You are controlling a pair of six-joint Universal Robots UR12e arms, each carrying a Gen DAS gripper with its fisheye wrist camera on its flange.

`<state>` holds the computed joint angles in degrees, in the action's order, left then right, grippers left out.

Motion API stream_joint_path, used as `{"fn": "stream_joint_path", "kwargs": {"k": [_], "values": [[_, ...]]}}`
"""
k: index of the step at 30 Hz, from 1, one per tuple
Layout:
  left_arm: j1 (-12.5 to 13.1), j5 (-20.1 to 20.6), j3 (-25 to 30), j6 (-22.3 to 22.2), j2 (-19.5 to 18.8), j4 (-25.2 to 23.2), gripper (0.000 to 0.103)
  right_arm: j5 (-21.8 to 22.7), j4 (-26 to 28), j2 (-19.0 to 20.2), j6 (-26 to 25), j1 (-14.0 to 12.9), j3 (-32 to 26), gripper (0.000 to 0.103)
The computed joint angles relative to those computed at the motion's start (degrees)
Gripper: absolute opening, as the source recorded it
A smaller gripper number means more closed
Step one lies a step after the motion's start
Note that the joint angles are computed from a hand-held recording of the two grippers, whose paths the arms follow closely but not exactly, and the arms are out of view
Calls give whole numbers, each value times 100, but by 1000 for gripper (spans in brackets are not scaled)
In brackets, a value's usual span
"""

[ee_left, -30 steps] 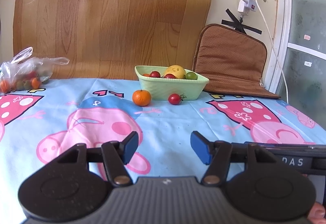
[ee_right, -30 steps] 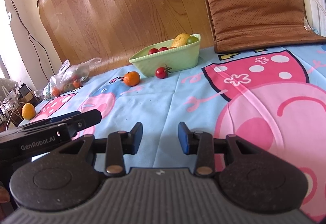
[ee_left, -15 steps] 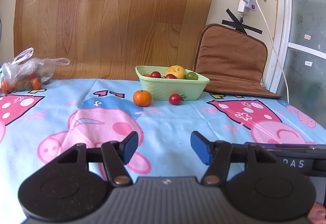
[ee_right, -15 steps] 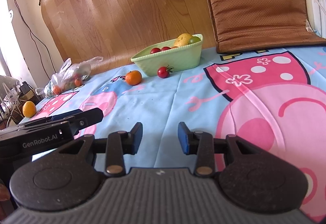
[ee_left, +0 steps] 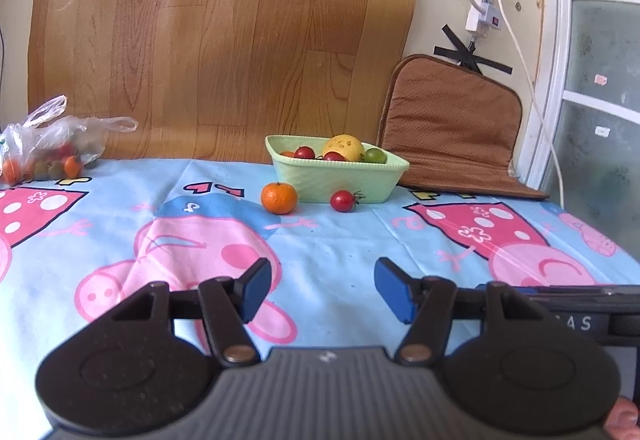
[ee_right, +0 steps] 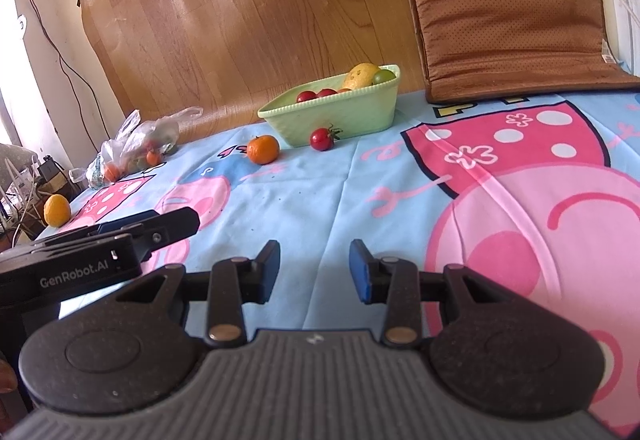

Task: Organize fruits
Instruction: 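Move the left gripper to the mandarin while the right approaches the last red tomato, then grasp the mandarin with the left gripper while the right grasps the red tomato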

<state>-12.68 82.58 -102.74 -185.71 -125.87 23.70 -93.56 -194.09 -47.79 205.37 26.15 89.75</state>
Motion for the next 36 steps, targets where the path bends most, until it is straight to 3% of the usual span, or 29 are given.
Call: {"fn": "stream_joint_path", "kwargs": {"k": [4, 9, 13, 17, 20, 22, 23, 24, 28, 31, 34, 36], "values": [[164, -454, 151, -246, 32, -426, 65, 227, 63, -37, -379, -157, -70, 41], [220, -403, 840, 162, -144, -1091, 65, 794, 647, 93, -1133, -356, -592, 41], [192, -230, 1567, 475, -475, -1805, 67, 967, 922, 443, -1425, -421, -1256, 42], [174, -183, 2094, 698, -749, -2360, 67, 1117, 1553, 780, -1681, -475, -1904, 42], [150, -27, 2370, 810, -900, -2660, 61, 1152, 1958, 972, -1688, -509, -2257, 42], [205, -295, 2471, 709, -942, -2948, 38, 1284, 2065, 1054, -1685, -548, -2390, 41], [216, -351, 2452, 667, -949, -2912, 38, 1404, 2103, 1065, -1690, -565, -2414, 39], [216, -349, 2394, 679, -940, -2791, 37, 1508, 2056, 1063, -1765, -574, -2400, 26], [281, -724, 2028, 357, -731, -2488, 37, 1678, 1760, 841, -1924, -566, -1987, 27], [303, -932, 1945, 224, -653, -2003, 37, 1664, 997, 674, -2065, -555, -1592, 27], [230, -850, 2393, 327, -793, -2094, 37, 1295, 573, 721, -2014, -545, -1688, 27], [161, -732, 2872, 350, -1004, -2376, 38, 1065, 583, 872, -1800, -570, -2005, 27]]}}
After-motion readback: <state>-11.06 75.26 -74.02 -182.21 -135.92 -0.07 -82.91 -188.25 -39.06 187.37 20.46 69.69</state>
